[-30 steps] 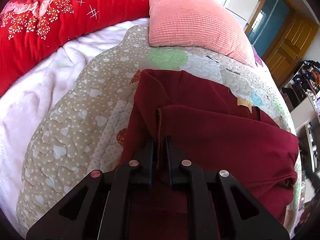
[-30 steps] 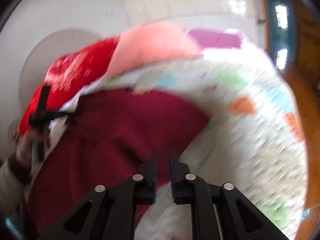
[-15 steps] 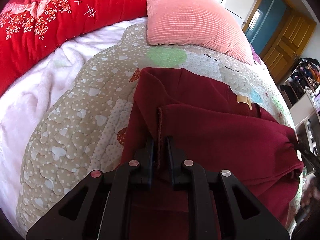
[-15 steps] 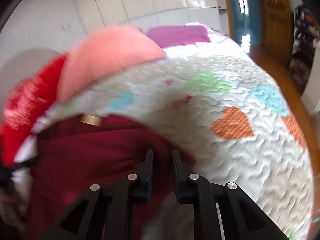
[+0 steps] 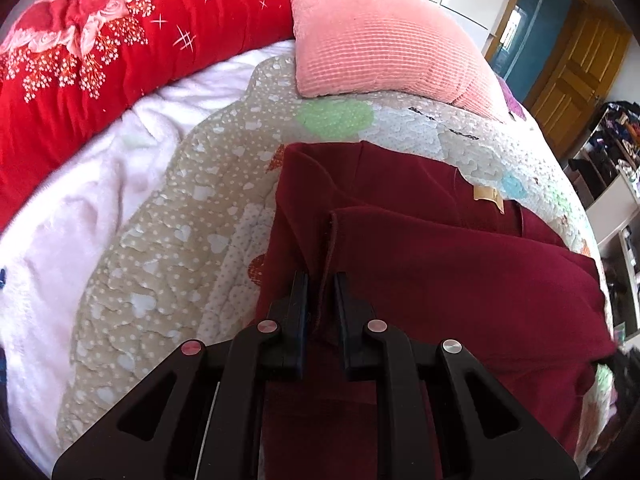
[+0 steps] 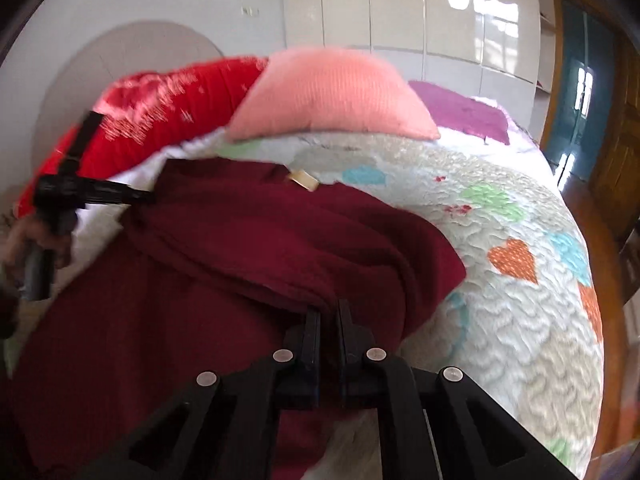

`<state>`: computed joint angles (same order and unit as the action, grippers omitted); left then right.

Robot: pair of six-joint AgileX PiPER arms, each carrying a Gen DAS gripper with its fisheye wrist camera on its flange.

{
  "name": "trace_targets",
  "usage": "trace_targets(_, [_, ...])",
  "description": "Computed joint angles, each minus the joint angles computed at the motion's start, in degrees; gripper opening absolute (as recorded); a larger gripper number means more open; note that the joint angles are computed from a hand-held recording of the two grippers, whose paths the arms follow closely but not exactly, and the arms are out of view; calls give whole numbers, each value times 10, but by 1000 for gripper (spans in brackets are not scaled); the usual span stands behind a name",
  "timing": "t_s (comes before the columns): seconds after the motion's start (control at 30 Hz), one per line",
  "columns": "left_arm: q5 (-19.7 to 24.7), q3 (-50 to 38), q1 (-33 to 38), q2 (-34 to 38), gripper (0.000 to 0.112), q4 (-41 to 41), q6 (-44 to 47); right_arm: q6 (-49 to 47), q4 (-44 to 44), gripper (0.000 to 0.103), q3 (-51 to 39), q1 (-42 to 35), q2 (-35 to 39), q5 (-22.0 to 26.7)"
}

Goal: Fold small clothes
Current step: 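Open both grippers and lift them off the folded sweater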

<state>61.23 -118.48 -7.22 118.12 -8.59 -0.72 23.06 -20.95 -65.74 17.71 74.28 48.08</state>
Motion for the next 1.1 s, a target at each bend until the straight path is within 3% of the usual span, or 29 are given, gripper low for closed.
trace_targets(0.13, [-12, 25, -5, -8, 13, 6, -14, -19, 7, 6, 48, 18, -11, 29])
trace_targets(0.17, [-16, 34, -7, -15, 13, 9, -18, -17, 11, 6, 61, 14, -17, 18])
trace_targets(0.2, [-20, 44, -9, -23, 13, 13, -17, -16, 23, 11, 61, 6, -25, 13])
trace_targets(0.27, [-27, 60, -9, -38, 13, 15, -13, -49, 88, 30, 32, -25, -40, 26])
trace_targets(0.3, [-31, 66, -7, -44, 13, 11, -9, -59, 112, 45, 22, -35, -51, 22])
trace_targets(0.33, [-35, 70, -5, -48, 13, 8, -7, -57, 125, 46, 22, -44, -72, 3])
trace_targets(0.4, [-32, 67, -5, -42, 13, 6, -11, 2, 82, 46, 10, -34, -81, -8])
trace_targets(0.47, [-26, 63, -5, -33, 13, 7, -23, 68, 32, 46, -21, -32, -39, 8])
trace_targets(0.53, [-36, 76, -4, -38, 13, 0, -24, 91, 16, 36, -32, -39, 9, 1])
trace_targets(0.63, [-21, 90, 9, -55, 14, -25, -8, 125, -37, 32, -51, -46, 103, 52])
trace_targets(0.73, [-20, 121, 12, -86, 16, -15, 3, 166, -39, 32, -50, -29, 74, 73])
trace_targets(0.87, [-48, 221, 29, -156, 47, -37, 11, 187, -56, 33, -30, 50, 14, 99])
trace_targets(0.93, [-47, 271, 45, -191, 47, -75, 26, 183, -72, 35, -17, 76, 26, 120])
trace_targets(1.0, [-34, 312, 59, -224, 47, -101, 44, 184, -64, 35, 3, 66, 38, 110])
trace_targets(1.1, [-38, 390, 76, -293, 47, -115, 70, 211, -33, 38, -9, 64, -3, 126])
